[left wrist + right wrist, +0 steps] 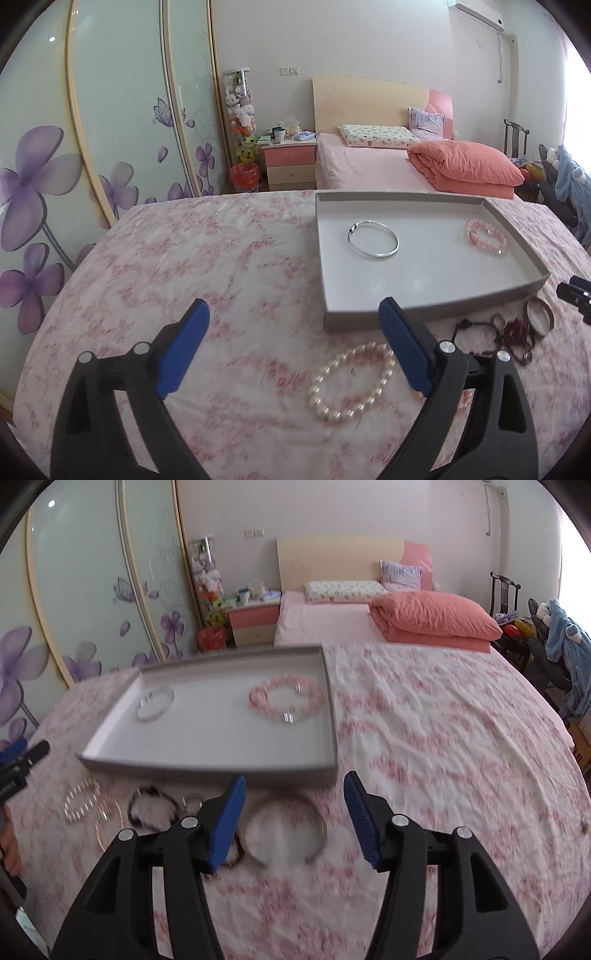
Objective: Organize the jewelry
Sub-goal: 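Open both grippers to release the bracelet and bangle inside the tray, then grasp the white pearl bracelet with the left gripper while the right grasps the silver cuff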
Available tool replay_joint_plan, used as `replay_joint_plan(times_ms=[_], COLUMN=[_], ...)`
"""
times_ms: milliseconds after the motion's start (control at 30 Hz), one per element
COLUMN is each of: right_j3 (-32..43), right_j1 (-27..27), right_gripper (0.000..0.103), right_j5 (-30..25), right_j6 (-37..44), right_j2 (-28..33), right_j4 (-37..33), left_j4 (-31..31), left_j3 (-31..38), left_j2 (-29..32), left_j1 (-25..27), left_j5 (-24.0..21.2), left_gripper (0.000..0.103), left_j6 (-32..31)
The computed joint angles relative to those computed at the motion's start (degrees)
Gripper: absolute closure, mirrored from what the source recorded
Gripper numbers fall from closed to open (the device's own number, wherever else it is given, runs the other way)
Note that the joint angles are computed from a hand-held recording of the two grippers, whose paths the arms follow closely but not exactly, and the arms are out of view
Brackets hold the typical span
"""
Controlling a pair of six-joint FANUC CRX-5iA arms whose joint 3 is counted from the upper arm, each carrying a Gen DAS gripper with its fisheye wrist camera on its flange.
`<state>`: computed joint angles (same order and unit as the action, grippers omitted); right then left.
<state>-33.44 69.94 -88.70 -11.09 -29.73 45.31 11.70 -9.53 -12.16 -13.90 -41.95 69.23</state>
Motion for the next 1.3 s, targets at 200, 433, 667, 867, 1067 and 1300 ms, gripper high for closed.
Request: replay_joint_plan(times_ms=[200, 433, 667, 867, 1067, 1300], right_j3=[-0.4, 1.2, 2.1, 1.8, 1.4, 1.3], right_j1=[1.8, -0.7, -4.7, -5.5, -4.1, -4.0], right_gripper=[0.037, 0.029, 0.028, 0.035, 0.035, 0.035], right_j5=[-0.9, 0.7, 3.4, 4.0, 2.2, 2.3], right_j6=[0.1, 3.0, 4.5, 3.7, 1.3, 1.2], right_j2=[0.6, 2.8, 4.8, 5.3, 5.1, 5.0], right_j4=[-6.0, -7.9, -7.4, -6.4, -6.1, -6.1], left_j4=[2.3, 4.5, 4.6, 4.8, 2.8, -2.4], left_j3=[-3.1, -4.7, -5.1, -5.5, -4.2, 0.3], left_j2=[-1.9, -2.3, -2.2, -2.3, -1.1, 3.3], left_j1=[1.6, 2.8, 3.4, 3.5, 2.8, 0.0], left_j5=[-1.1, -1.6, -2.2, -3.1, -5.2, -9.5], left_gripper=[0.011, 0.009, 0.009, 0.009, 0.009, 0.047], left_j6=[-3.9, -5.7, -6.0, -6.7, -5.5, -2.7])
